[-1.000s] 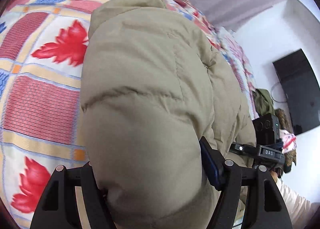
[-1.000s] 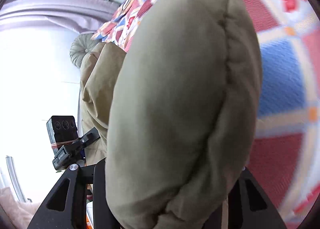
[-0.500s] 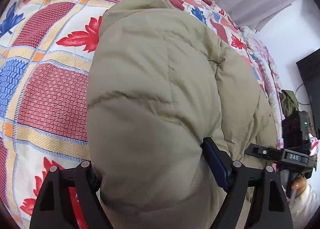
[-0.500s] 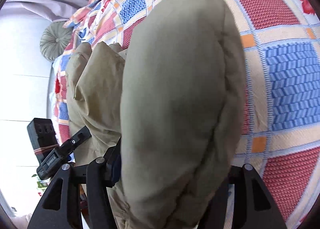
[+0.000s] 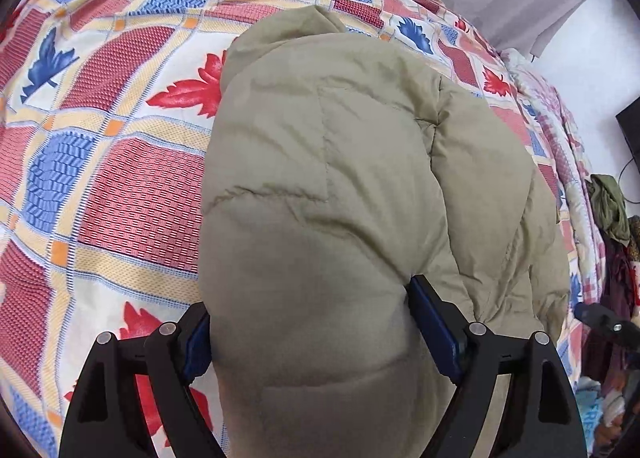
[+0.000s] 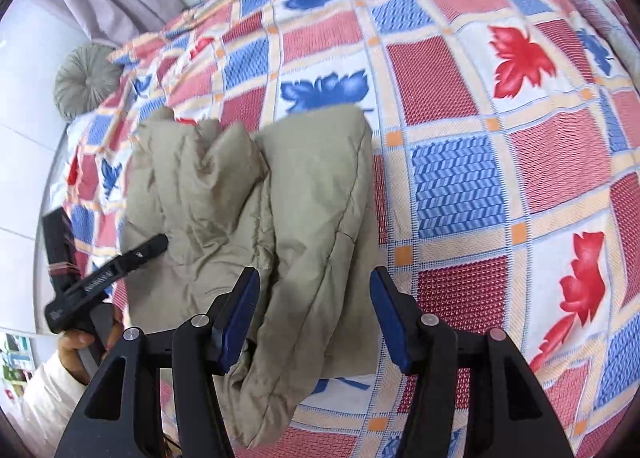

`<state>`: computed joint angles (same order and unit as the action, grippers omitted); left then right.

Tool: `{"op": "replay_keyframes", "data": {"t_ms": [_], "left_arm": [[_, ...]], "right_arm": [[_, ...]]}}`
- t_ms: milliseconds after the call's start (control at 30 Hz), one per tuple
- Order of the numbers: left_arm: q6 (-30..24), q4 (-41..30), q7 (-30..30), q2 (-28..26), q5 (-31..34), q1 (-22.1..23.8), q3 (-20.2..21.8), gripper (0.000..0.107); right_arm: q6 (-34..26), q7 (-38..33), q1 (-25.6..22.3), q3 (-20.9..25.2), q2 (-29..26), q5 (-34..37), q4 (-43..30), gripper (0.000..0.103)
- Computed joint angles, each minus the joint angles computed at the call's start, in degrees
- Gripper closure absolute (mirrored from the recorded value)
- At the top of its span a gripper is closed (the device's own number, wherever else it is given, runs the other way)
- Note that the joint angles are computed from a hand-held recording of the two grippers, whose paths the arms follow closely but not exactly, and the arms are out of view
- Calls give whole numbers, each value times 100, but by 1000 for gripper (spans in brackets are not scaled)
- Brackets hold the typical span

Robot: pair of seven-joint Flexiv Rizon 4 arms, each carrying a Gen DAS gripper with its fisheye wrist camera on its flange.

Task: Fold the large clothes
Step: 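Set the folded bundle down on the quilt and open both grippers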

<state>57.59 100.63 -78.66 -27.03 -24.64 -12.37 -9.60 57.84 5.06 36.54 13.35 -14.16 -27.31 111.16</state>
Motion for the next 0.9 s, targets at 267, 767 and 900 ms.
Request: {"op": "replay_keyframes", "data": {"t_ms": [267, 767, 900], "left_arm": [[225, 110, -559, 334, 888, -295, 436, 20], [456, 801, -668, 749, 1256, -192, 352, 20], [243, 704, -510, 687, 1170, -224, 292, 20]], "right_arm": [[104, -452, 161, 40, -203, -161, -438, 49], [-929, -1507, 429, 253, -763, 946, -756, 63], [-849, -1444, 388, 302, -724, 1271, -575, 63]]}}
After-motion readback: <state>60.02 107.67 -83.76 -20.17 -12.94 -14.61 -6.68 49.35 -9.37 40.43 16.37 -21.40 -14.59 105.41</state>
